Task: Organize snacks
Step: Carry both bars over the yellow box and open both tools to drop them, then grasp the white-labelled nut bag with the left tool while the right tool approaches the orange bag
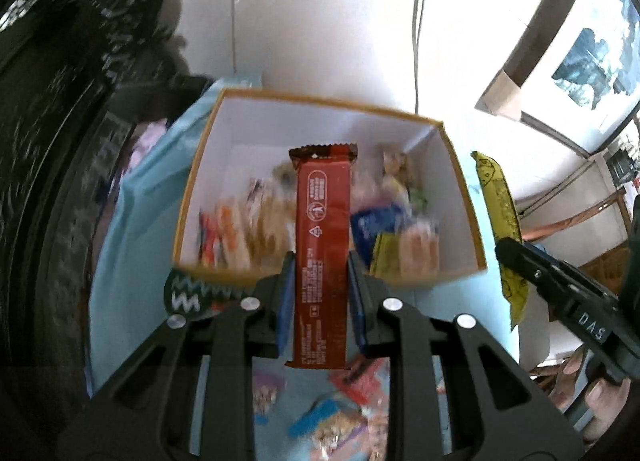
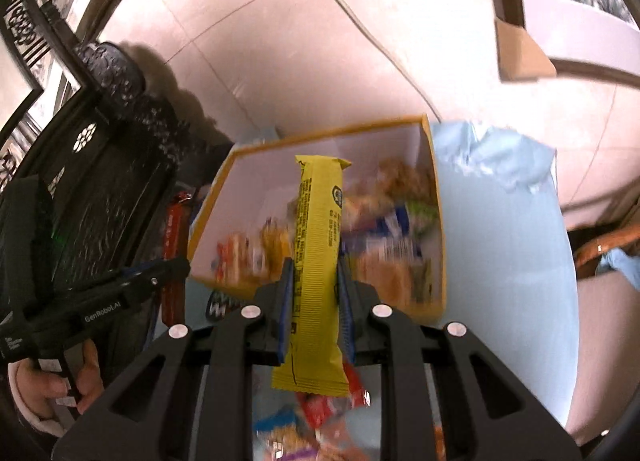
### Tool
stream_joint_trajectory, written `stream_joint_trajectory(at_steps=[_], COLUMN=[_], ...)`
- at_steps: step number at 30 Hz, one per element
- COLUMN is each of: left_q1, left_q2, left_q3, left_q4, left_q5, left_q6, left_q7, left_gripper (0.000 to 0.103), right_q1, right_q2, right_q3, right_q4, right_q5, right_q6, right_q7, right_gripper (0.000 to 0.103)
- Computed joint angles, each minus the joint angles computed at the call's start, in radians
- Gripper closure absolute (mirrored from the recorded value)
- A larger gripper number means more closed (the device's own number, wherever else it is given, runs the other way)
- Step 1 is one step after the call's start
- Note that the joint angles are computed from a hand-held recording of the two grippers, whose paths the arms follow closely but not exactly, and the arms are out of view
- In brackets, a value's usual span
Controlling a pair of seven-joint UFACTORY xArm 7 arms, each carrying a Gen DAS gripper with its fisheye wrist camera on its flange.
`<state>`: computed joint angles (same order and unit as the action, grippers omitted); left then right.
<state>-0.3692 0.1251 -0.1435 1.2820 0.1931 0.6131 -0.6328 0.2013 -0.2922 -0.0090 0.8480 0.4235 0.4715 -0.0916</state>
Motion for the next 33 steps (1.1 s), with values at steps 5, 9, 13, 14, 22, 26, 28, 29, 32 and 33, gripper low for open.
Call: stream_joint_trajectory(at_steps=[5, 9, 13, 14, 22, 26, 28, 29, 32, 33], left_q1=[0.012, -0.014, -0.037, -0.015, -0.011, -0.008, -0.003, 0.002, 0.014, 0.017], left_q2=[0.141, 0.231, 0.237, 0.230, 0.142, 0.067, 0.031, 0.011, -0.056, -0.078], left_q3=[0.022, 0.078, 0.113, 0.091, 0.075, 0.061, 0.052, 0.046, 0.026, 0.019], left_q4=[0.168, 0.237, 0.205, 0.182, 0.054, -0.038, -0.084, -0.111, -0.208, -0.240], left_q5=[-0.027, 0.010, 0.099, 0.053, 0.062, 0.082, 0.083, 0.079, 0.066, 0.067], left_q6=[0.021, -0.018, -0.012, -0.031, -0.022, -0.032, -0.026, -0.029, -0.039, -0.037], left_q7=[0.039, -0.049, -0.233, -0.191, -0.184, -0.201, -0.219, -0.223, -0.237, -0.243], left_gripper=[0.079, 0.021, 0.002, 0.002, 0.002, 0.002, 0.002, 0.002, 0.002, 0.002], right_q1=[-0.025, -0.034, -0.045, -0.060, -0.049, -0.024, 0.002, 0.005, 0.005, 0.004], right_q2=[0.155, 0.242, 0.220, 0.207, 0.133, 0.059, 0.010, -0.009, -0.085, -0.114], right_q3=[0.011, 0.016, 0.022, 0.039, 0.027, 0.013, -0.010, -0.010, 0.002, 0.002], right_q4=[0.120, 0.151, 0.092, 0.072, -0.019, -0.079, -0.112, -0.129, -0.199, -0.225], right_q5=[-0.013, -0.026, -0.012, 0.008, 0.073, 0.089, 0.141, 0.141, 0.097, 0.083], right_q6=[-0.040, -0.113, -0.152, -0.152, -0.107, -0.085, -0.049, -0.045, -0.031, -0.016], right_q7=[0.031, 0.073, 0.115, 0.092, 0.075, 0.070, 0.050, 0.053, 0.089, 0.102], right_gripper=[0.082, 0.062, 0.042, 0.042, 0.042, 0.042, 0.042, 0.042, 0.042, 0.042])
